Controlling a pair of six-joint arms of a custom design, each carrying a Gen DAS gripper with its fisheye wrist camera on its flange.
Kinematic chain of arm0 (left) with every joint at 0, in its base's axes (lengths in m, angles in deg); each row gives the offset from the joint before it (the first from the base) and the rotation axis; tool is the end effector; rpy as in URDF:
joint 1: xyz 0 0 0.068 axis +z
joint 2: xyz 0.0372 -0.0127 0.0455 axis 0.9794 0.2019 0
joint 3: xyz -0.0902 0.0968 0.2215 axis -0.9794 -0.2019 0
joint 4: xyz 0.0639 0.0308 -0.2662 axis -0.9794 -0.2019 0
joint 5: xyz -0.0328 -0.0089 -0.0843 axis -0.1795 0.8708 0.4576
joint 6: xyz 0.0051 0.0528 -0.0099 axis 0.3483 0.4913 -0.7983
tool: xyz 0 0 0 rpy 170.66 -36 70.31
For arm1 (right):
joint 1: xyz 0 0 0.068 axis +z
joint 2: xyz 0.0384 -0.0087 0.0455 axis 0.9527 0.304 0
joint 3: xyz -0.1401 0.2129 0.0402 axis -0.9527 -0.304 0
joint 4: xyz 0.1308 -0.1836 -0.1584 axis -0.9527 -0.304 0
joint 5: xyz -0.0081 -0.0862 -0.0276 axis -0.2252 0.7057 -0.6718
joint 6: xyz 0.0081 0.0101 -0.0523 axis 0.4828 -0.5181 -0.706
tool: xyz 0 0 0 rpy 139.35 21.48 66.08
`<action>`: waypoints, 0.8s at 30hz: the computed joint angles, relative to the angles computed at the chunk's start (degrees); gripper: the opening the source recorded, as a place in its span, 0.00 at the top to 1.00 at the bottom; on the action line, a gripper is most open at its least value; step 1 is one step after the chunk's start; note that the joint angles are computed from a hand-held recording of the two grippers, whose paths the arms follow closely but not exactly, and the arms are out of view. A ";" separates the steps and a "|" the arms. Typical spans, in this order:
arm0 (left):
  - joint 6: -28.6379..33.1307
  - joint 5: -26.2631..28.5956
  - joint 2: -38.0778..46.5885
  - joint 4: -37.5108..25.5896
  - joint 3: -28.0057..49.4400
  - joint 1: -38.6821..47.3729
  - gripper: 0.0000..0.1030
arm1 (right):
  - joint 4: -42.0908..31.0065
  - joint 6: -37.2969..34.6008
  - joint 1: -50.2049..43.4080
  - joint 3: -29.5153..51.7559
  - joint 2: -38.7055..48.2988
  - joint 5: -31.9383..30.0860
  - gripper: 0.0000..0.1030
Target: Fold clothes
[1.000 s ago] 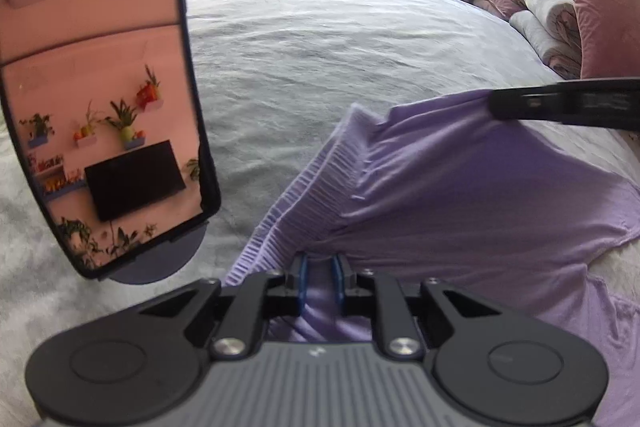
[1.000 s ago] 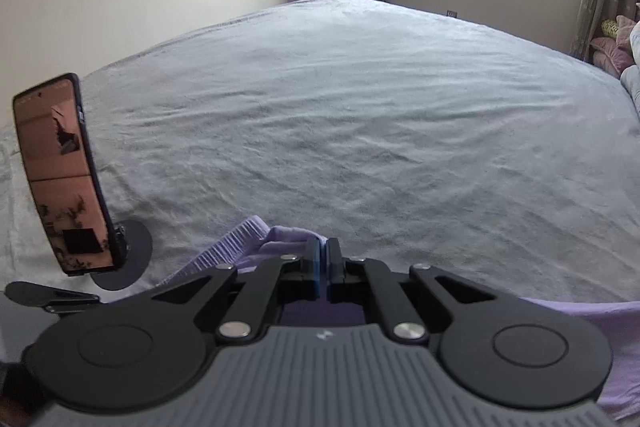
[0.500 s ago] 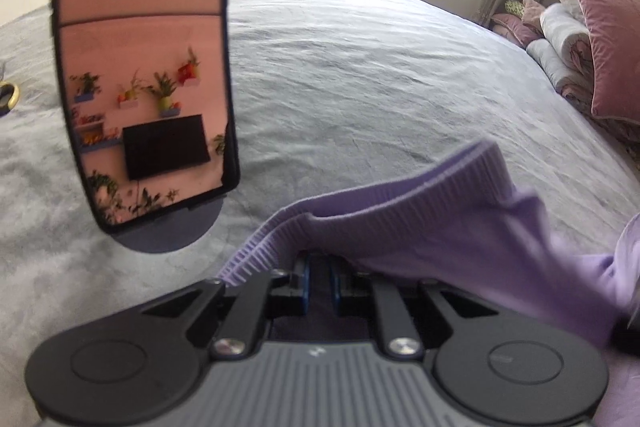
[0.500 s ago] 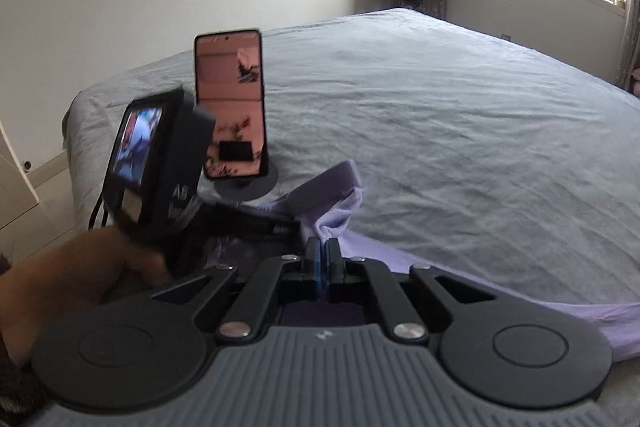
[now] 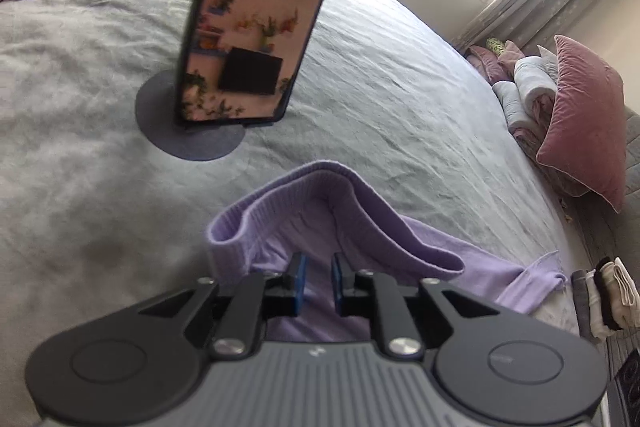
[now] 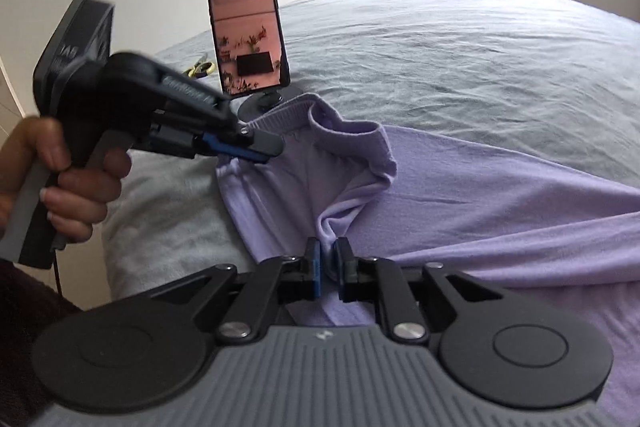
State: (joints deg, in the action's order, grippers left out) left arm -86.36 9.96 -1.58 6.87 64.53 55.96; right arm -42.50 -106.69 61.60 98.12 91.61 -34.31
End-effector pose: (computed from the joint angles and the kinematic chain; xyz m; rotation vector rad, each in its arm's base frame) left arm 0.2023 -0.0727 0.1326 -0.8541 2.1752 -0.3857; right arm 0.3085 -0.0297 0.1293 -1.1607 2.0686 0.8234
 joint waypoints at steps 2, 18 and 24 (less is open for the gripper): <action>0.69 -0.64 -3.12 -0.62 -1.43 0.07 0.86 | -1.22 -0.52 -0.27 1.42 0.36 -0.97 0.83; 9.33 2.41 -3.40 -1.11 -1.98 4.93 0.90 | 21.20 19.16 6.92 -0.94 1.54 2.86 0.60; 5.99 15.89 -10.28 4.81 -7.35 11.72 0.87 | 21.77 19.99 8.80 -6.58 -6.41 0.34 0.91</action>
